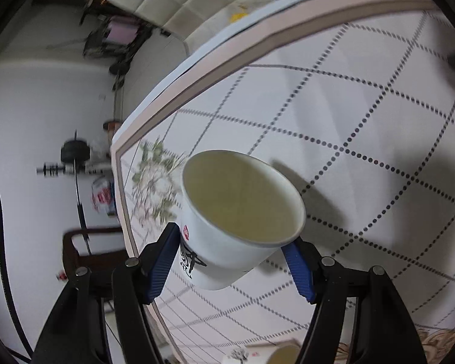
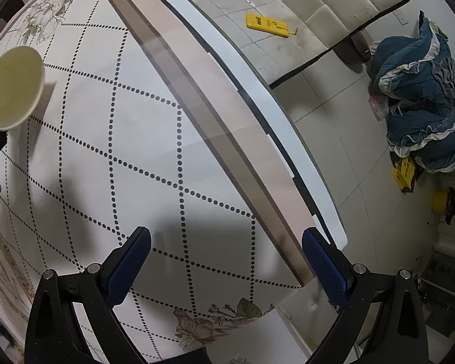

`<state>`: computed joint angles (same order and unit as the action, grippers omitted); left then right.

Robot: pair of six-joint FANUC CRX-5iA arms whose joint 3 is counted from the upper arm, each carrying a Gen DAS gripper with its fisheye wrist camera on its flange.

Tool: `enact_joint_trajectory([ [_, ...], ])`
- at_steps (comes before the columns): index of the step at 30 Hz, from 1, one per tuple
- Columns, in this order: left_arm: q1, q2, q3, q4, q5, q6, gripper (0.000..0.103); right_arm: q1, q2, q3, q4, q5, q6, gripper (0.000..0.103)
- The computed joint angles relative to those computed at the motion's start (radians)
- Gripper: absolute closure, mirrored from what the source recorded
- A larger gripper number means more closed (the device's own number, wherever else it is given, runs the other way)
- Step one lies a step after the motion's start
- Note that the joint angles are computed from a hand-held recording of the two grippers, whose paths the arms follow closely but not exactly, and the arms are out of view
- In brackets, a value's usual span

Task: Flip cup upright
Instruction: 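Lift the white cup with the left gripper and rotate it rim-up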

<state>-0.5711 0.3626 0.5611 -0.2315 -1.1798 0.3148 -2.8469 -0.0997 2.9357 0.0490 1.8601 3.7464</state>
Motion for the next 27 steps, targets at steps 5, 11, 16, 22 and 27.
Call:
enact_joint_trajectory([
  [5,0.021,0.011,0.09,-0.009,-0.128,0.145,0.038,0.009,-0.017,-0.035,-0.002,0.002,0.009,0.002],
  [11,0.068,0.038,0.236,-0.009,-0.358,0.36,0.038,0.043,-0.054,-0.137,0.009,0.022,0.031,0.002],
  [16,0.139,0.0,0.272,0.029,-0.489,0.532,0.038,0.107,-0.109,-0.271,0.027,0.057,0.058,0.002],
  [22,0.294,-0.104,0.203,0.117,-0.629,0.731,0.038,0.225,-0.23,-0.513,0.07,0.14,0.088,0.002],
  [27,0.435,-0.218,0.042,0.172,-0.653,0.834,0.038,0.305,-0.335,-0.694,0.088,0.202,0.087,0.002],
])
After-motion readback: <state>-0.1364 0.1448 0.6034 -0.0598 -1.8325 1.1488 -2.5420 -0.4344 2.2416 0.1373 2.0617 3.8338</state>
